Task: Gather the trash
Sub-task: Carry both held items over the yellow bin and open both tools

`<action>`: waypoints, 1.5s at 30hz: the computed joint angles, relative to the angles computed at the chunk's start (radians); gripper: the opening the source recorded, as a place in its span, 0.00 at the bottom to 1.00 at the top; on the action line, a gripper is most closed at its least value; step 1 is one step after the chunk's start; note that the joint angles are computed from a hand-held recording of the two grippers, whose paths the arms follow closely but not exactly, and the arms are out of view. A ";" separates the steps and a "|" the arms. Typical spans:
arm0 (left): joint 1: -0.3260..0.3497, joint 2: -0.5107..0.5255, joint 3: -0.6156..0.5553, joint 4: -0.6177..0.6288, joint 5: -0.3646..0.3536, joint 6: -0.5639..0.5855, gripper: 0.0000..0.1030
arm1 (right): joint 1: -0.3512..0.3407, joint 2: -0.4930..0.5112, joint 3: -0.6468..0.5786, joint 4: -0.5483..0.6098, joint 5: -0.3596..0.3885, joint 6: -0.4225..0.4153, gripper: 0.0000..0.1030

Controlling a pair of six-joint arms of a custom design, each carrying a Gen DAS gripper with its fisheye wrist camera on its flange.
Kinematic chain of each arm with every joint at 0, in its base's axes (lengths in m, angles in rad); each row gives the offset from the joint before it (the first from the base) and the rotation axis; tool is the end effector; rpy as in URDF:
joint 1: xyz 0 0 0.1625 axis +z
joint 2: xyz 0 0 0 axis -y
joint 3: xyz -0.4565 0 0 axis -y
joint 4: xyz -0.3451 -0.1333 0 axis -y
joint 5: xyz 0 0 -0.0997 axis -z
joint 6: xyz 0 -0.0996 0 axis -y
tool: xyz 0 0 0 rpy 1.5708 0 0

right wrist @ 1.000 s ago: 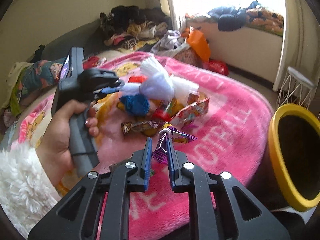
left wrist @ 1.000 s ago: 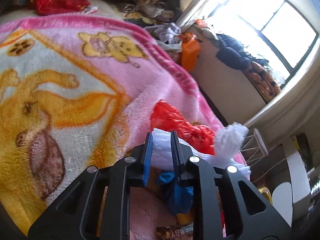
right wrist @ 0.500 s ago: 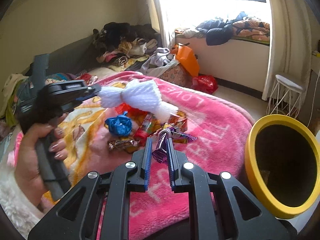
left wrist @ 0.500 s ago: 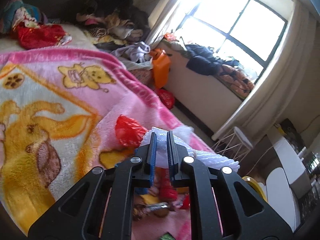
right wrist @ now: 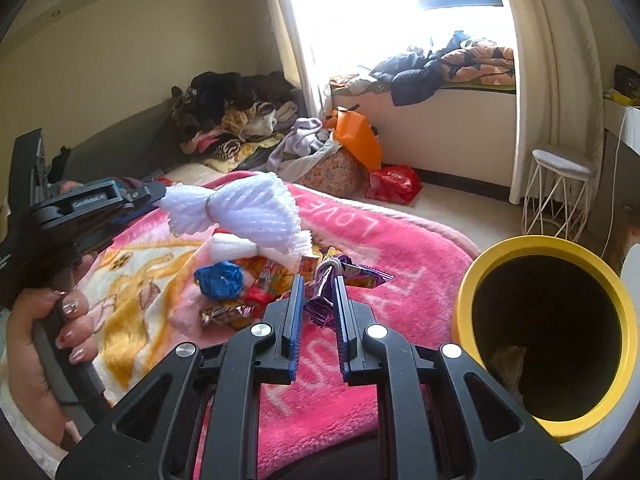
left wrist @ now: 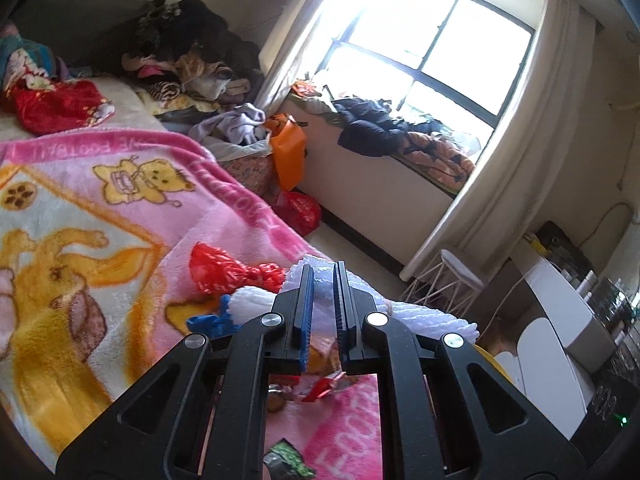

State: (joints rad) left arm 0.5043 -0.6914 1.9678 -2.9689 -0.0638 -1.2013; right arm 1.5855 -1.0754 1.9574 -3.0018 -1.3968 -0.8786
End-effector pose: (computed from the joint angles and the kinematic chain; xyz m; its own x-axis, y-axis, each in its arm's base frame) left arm -0.3704 -0.4702 0.1291 -0.8598 -0.4482 -0.2445 0.1862 0.1707 -0.9676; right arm 0.1589 -0.5703 0.2660 -0.6180 -0.7235 0.3075 -0.7651 0.4637 -0.4467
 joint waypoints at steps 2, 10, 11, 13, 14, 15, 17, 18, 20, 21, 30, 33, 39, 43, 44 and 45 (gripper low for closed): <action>-0.007 0.016 -0.019 -0.023 0.005 0.046 0.06 | -0.005 -0.003 0.000 -0.012 0.009 0.010 0.14; -0.017 0.087 -0.090 -0.261 0.008 0.323 0.06 | -0.024 -0.012 -0.019 -0.045 0.033 0.043 0.14; -0.018 0.095 -0.100 -0.287 0.006 0.353 0.06 | -0.025 -0.011 -0.023 -0.046 0.034 0.047 0.14; -0.018 0.114 -0.123 -0.348 0.002 0.428 0.06 | -0.029 -0.011 -0.031 -0.049 0.035 0.058 0.13; -0.018 0.121 -0.134 -0.363 -0.002 0.453 0.06 | -0.032 -0.012 -0.037 -0.048 0.038 0.063 0.13; -0.017 0.125 -0.140 -0.363 -0.005 0.460 0.06 | -0.035 -0.013 -0.042 -0.048 0.039 0.068 0.13; -0.017 0.134 -0.152 -0.376 -0.013 0.479 0.06 | -0.040 -0.013 -0.050 -0.051 0.041 0.078 0.13; -0.016 0.139 -0.159 -0.381 -0.015 0.488 0.06 | -0.042 -0.013 -0.051 -0.053 0.041 0.081 0.13; -0.016 0.147 -0.171 -0.385 -0.022 0.503 0.06 | -0.048 -0.013 -0.062 -0.054 0.042 0.092 0.13; -0.014 0.154 -0.180 -0.387 -0.028 0.513 0.06 | -0.050 -0.012 -0.069 -0.052 0.042 0.097 0.13; -0.005 0.201 -0.252 -0.409 -0.060 0.601 0.06 | -0.072 -0.005 -0.117 -0.061 0.042 0.144 0.13; 0.000 0.216 -0.277 -0.406 -0.075 0.620 0.06 | -0.080 -0.003 -0.126 -0.066 0.041 0.161 0.13; 0.007 0.240 -0.313 -0.396 -0.100 0.652 0.06 | -0.094 -0.004 -0.140 -0.070 0.045 0.180 0.13; 0.010 0.257 -0.339 -0.395 -0.111 0.681 0.06 | -0.100 -0.002 -0.147 -0.074 0.043 0.192 0.13; 0.010 0.261 -0.345 -0.392 -0.115 0.685 0.06 | -0.101 0.000 -0.149 -0.075 0.041 0.197 0.13; 0.012 0.262 -0.349 -0.390 -0.118 0.688 0.06 | -0.102 0.001 -0.153 -0.074 0.039 0.200 0.13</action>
